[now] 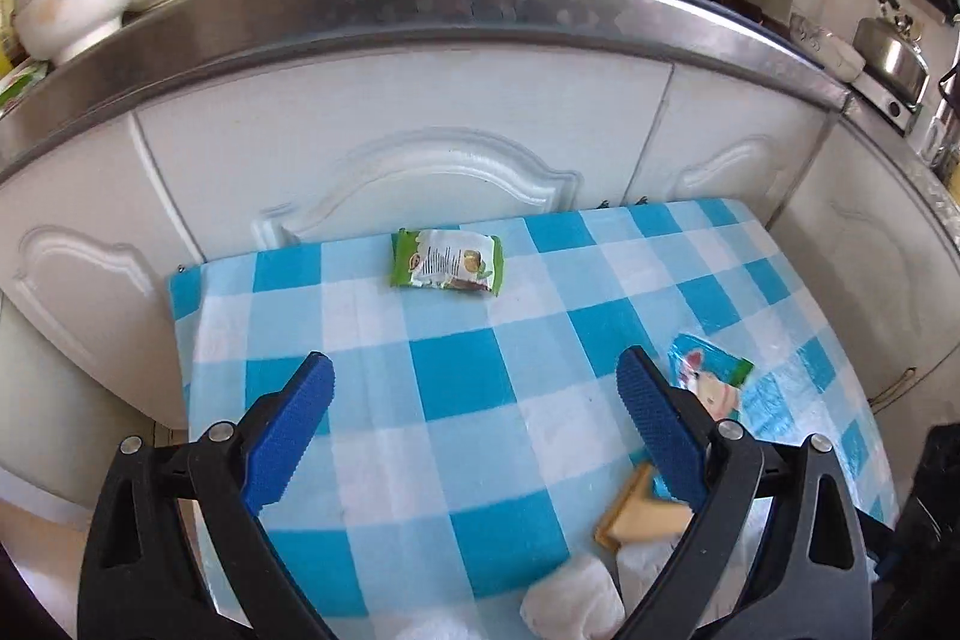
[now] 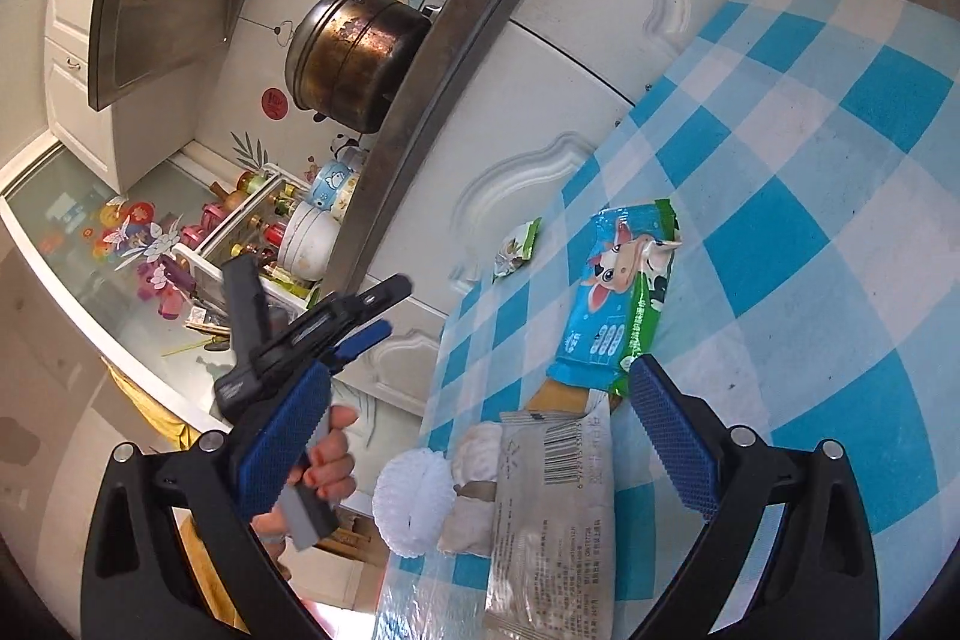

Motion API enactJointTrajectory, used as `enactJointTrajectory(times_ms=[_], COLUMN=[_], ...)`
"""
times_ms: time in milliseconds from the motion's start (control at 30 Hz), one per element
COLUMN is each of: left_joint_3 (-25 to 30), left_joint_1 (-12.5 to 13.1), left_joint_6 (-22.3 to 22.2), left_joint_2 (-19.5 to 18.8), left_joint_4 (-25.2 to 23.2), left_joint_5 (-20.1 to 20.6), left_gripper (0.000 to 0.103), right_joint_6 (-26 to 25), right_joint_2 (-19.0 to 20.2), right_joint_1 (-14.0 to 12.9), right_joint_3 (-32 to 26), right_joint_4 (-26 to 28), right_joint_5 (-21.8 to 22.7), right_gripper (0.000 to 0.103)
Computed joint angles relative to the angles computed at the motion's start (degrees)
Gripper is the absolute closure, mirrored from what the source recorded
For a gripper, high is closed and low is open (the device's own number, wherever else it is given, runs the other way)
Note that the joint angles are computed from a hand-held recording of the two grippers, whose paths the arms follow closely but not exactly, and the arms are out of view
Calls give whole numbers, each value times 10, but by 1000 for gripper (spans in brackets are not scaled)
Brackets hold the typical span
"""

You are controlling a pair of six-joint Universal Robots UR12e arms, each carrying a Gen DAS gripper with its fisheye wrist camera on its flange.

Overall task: Collect trash
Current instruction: 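Return both tools to the table, left toward the green-edged biscuit packet, then grasp the green-edged biscuit packet with the left gripper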

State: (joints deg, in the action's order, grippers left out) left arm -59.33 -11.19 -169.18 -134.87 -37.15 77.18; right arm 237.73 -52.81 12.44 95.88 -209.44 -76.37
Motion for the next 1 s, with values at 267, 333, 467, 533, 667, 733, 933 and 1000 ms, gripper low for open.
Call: enactJointTrajectory(times_ms=[267, 333, 467, 533, 667, 733, 933, 1000], left_joint_3=[177, 210, 256, 269, 290, 296, 269, 254], left_joint_1=[-24, -26, -30, -31, -31, -32, -28, -28], left_joint_6=[13, 8, 11, 12, 7, 6, 2, 8], left_joint_2=[-113, -133, -162, -171, -185, -189, -178, -170], left_joint_4=[-95, -116, -146, -153, -166, -171, -142, -136], left_joint_5=[69, 82, 105, 113, 117, 119, 96, 94], left_gripper=[7, 7, 7, 7, 13, 25, 46, 50], right_joint_6=[-34, -37, -35, -42, -51, -49, -49, -49], right_joint_2=[-6, -6, -2, -2, -3, -3, -3, -3], right_joint_1=[-3, -4, -7, -7, -6, -6, -6, -6], right_joint_3=[2, 3, -1, -3, -4, -4, -5, -5], right_joint_4=[27, 30, 33, 38, 40, 41, 44, 45], right_joint_5=[6, 10, 36, 40, 40, 40, 42, 41], right_gripper=[5, 5, 5, 5, 5, 5, 5, 5])
